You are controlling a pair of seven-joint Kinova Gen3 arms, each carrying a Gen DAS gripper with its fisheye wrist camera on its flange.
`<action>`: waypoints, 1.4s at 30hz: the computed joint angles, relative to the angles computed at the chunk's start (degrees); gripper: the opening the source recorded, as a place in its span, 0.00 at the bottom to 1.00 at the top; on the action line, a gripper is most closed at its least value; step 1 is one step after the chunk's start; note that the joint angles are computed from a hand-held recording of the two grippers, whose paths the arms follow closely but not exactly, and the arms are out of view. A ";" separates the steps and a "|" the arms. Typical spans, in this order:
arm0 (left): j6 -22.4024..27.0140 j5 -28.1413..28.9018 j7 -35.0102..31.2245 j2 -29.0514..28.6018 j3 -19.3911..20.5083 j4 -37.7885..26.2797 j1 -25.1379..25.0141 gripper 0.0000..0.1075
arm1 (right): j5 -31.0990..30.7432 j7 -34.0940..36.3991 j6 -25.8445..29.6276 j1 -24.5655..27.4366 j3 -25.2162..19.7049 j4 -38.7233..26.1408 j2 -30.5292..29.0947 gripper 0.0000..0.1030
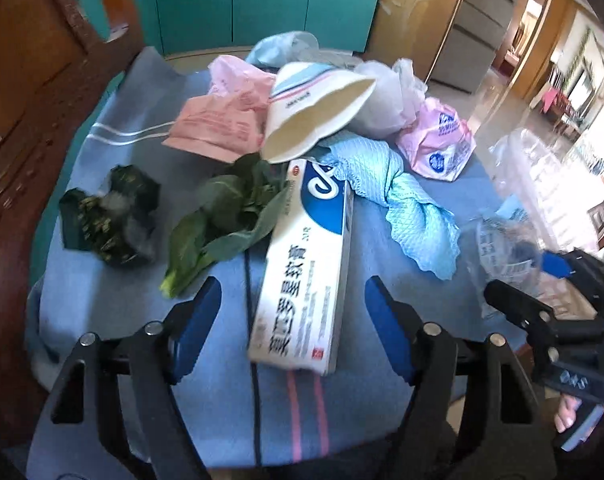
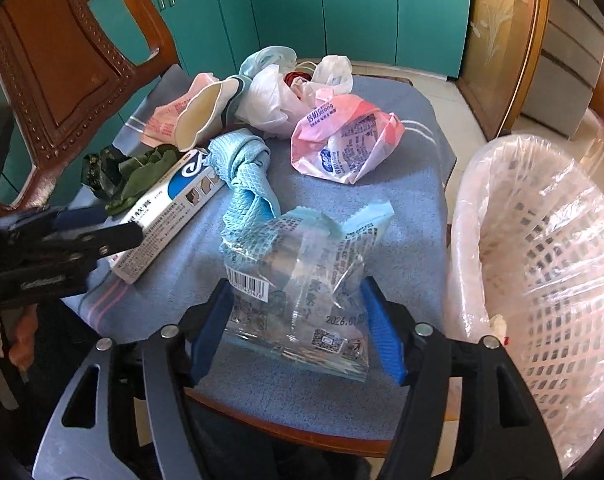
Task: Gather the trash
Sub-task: 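Lift the box and the clear bag and carry both toward the white basket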
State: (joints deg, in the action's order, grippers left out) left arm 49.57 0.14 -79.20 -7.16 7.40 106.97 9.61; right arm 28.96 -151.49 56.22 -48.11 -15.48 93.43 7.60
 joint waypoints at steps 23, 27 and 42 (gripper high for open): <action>0.86 0.77 1.53 -10.70 2.03 1.74 -1.31 0.38 | 4.37 -1.83 0.38 -0.14 -1.41 0.87 -3.27 0.55; 0.55 -2.35 4.96 -13.10 5.02 1.04 -2.51 0.38 | 7.04 -3.67 0.86 -0.28 -2.72 1.26 -4.60 0.55; 2.72 -9.25 12.56 -15.38 10.71 -1.20 -3.60 0.38 | 12.63 -6.59 2.28 -0.50 -5.58 2.06 -6.52 0.55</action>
